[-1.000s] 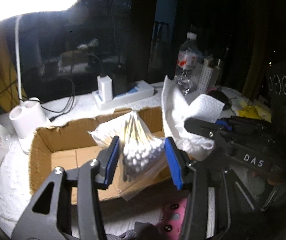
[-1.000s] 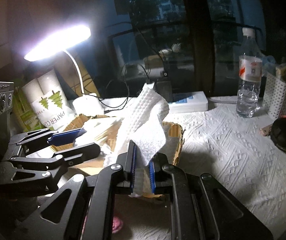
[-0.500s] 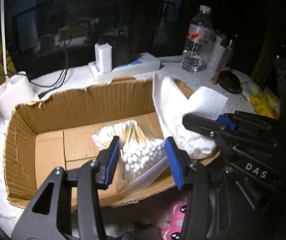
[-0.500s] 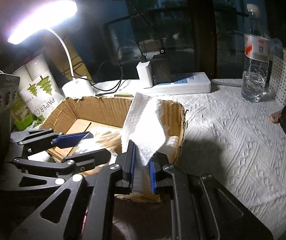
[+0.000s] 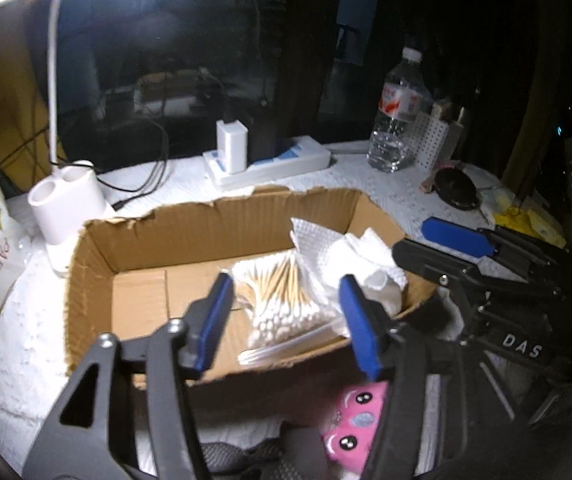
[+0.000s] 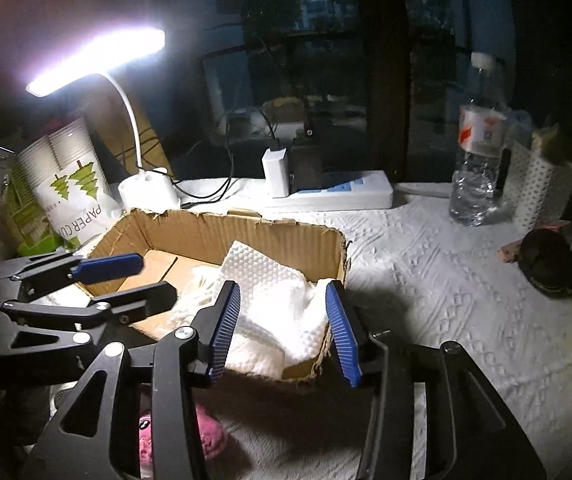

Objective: Organize soft objects
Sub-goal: 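Open the left gripper to drop the swab bag while the right gripper releases the towel into the box, then grasp the bubble wrap with the left gripper while the right gripper grasps the pink plush toy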

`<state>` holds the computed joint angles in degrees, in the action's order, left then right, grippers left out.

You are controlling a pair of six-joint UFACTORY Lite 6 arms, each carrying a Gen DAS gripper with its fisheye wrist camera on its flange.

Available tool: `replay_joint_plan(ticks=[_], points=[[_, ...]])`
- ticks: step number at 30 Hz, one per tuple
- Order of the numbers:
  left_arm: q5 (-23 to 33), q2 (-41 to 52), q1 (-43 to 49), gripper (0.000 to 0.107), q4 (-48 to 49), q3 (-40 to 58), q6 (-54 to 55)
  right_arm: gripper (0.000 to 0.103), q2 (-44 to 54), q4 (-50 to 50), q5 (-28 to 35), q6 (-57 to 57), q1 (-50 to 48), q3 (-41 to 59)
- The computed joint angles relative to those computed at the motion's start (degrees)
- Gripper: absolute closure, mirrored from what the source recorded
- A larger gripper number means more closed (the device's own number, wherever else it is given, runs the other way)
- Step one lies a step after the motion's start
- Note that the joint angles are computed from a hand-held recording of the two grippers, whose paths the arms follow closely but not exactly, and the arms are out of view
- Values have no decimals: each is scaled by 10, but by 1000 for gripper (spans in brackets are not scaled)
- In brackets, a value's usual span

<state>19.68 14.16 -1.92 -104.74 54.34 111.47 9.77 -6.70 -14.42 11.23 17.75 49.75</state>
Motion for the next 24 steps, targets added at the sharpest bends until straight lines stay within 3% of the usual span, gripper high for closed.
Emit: replay_joint_plan(ticks=[1, 10, 13, 20, 24], points=[[7, -14, 6, 36, -6, -12, 6, 55, -10, 31, 2, -28, 5, -7], [36, -147, 44, 34, -5, -116, 16, 53, -121, 312, 8, -271, 64, -82], [57, -188, 68, 28, 20, -145, -7, 53, -156, 433, 5, -380, 93, -101], [104, -280, 130, 27, 92, -210, -57, 52, -220, 673, -22, -583, 170, -139], [139, -328, 181, 27, 131, -251, -69, 52, -233, 747, -48, -631, 216, -153]])
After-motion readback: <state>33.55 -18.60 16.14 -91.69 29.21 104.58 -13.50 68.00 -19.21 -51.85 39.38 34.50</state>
